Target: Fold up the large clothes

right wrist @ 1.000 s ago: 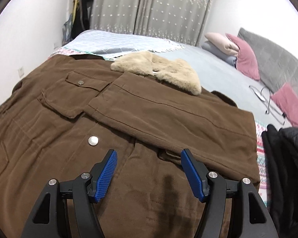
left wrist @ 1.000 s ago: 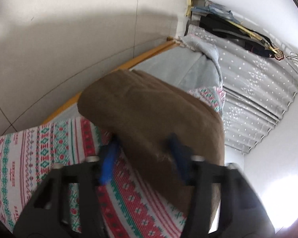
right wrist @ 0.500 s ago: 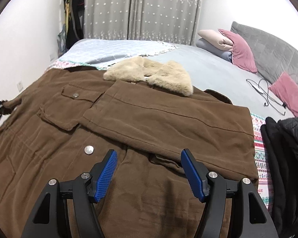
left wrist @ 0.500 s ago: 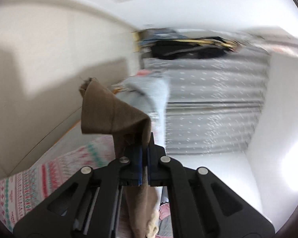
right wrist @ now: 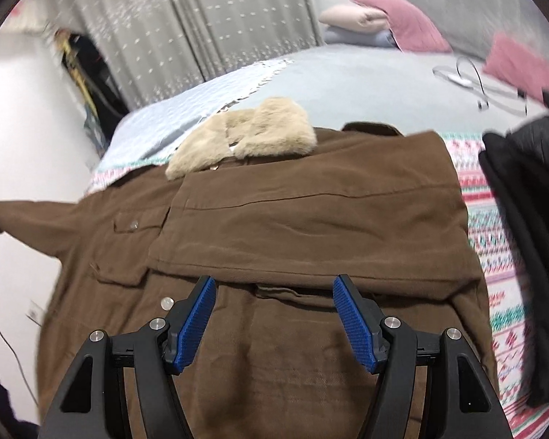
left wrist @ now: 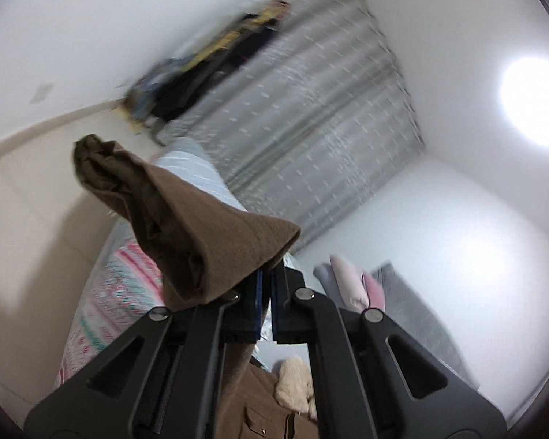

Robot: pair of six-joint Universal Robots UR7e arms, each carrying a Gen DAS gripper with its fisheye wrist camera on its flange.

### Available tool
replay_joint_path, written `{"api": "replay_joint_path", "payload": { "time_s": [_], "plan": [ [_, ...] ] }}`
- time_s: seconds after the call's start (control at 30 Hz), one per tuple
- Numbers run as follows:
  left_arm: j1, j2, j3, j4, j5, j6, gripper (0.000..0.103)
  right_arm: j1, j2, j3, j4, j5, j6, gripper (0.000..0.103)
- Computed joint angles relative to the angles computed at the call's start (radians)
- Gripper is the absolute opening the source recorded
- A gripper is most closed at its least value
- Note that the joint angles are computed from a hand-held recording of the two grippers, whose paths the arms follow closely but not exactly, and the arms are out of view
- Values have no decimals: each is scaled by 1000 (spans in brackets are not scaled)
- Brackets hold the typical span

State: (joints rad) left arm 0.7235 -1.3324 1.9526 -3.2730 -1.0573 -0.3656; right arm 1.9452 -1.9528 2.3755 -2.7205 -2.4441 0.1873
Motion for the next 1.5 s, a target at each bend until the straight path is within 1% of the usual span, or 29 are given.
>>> {"api": "replay_joint_path", "payload": {
  "time_s": [0.07, 0.2, 0.27, 0.3, 0.37, 0.4, 0.47, 0.53, 0.6, 0.63, 0.67, 0.7, 0.73, 0.77, 0.8, 0.9, 0.93, 0.97, 1.03, 1.07, 1.1, 1.13, 1.2, 1.27, 1.33, 1.4, 1.47, 1.5],
  "plan": [
    [-59, 40, -44, 61, 24, 98, 4, 3, -19, -4, 9, 15, 7, 68],
    [-160, 115, -80, 154, 28, 208, 4, 15, -44, -9, 12, 14, 18, 68],
    [-200, 150, -60, 182, -15, 219, 5, -1, -74, -13, 30, 40, 32, 68],
    [-210, 168, -57, 200, -33, 225, 5, -11, -88, -16, 37, 53, 38, 68],
    [-247, 220, -29, 263, -46, 242, 6, -32, -120, -17, 48, 78, 53, 68],
    [-271, 237, -18, 312, -39, 232, 8, -42, -133, -17, 50, 89, 60, 68],
    [-292, 304, -16, 436, -45, 213, 16, -68, -156, -14, 53, 104, 73, 68],
    [-298, 351, -23, 533, -63, 185, 16, -99, -172, -11, 75, 124, 82, 68],
    [-293, 359, -21, 574, -102, 160, 16, -128, -185, -11, 108, 152, 87, 68],
    [-286, 350, -18, 590, -134, 135, 17, -143, -190, -10, 120, 166, 87, 68],
    [-288, 337, -20, 602, -148, 107, 20, -158, -197, -10, 131, 182, 91, 68],
    [-286, 325, -16, 603, -154, 87, 27, -166, -203, -8, 134, 193, 91, 68],
    [-284, 315, -19, 602, -154, 69, 31, -176, -208, -6, 134, 209, 88, 68],
    [-282, 284, -14, 608, -145, 49, 37, -185, -210, -7, 134, 224, 84, 68],
    [-278, 260, -8, 617, -132, 39, 38, -189, -209, -5, 131, 229, 84, 68],
    [-266, 169, 25, 699, -69, -32, 38, -200, -195, 2, 109, 253, 70, 68],
    [-261, 132, 26, 755, -33, -67, 38, -207, -190, 5, 102, 284, 56, 68],
    [-250, 111, 22, 795, -1, -89, 38, -217, -183, 6, 97, 332, 37, 68],
    [-227, 67, 49, 813, 33, -100, 38, -227, -164, 6, 88, 403, 13, 68],
    [-214, 50, 69, 803, 33, -97, 39, -231, -144, 2, 79, 435, 6, 68],
    [-193, 35, 87, 792, 33, -103, 39, -234, -129, -2, 72, 451, 2, 68],
    [-170, 19, 102, 789, 26, -125, 39, -237, -104, -9, 54, 471, -2, 68],
    [-119, 5, 113, 781, -11, -168, 39, -238, -53, -26, 20, 474, -8, 68],
    [-83, 0, 117, 752, -18, -201, 38, -236, -3, -56, 17, 461, -26, 68],
    [-63, 6, 117, 726, -31, -218, 38, -246, 41, -92, 9, 451, -40, 68],
    [-54, 18, 101, 730, -49, -214, 38, -269, 91, -140, 8, 460, -27, 68],
    [-65, 32, 88, 720, -36, -181, 38, -305, 155, -201, 19, 487, -8, 68],
    [-67, 35, 85, 719, -30, -166, 39, -314, 191, -228, 20, 478, -1, 68]
  ]
}}
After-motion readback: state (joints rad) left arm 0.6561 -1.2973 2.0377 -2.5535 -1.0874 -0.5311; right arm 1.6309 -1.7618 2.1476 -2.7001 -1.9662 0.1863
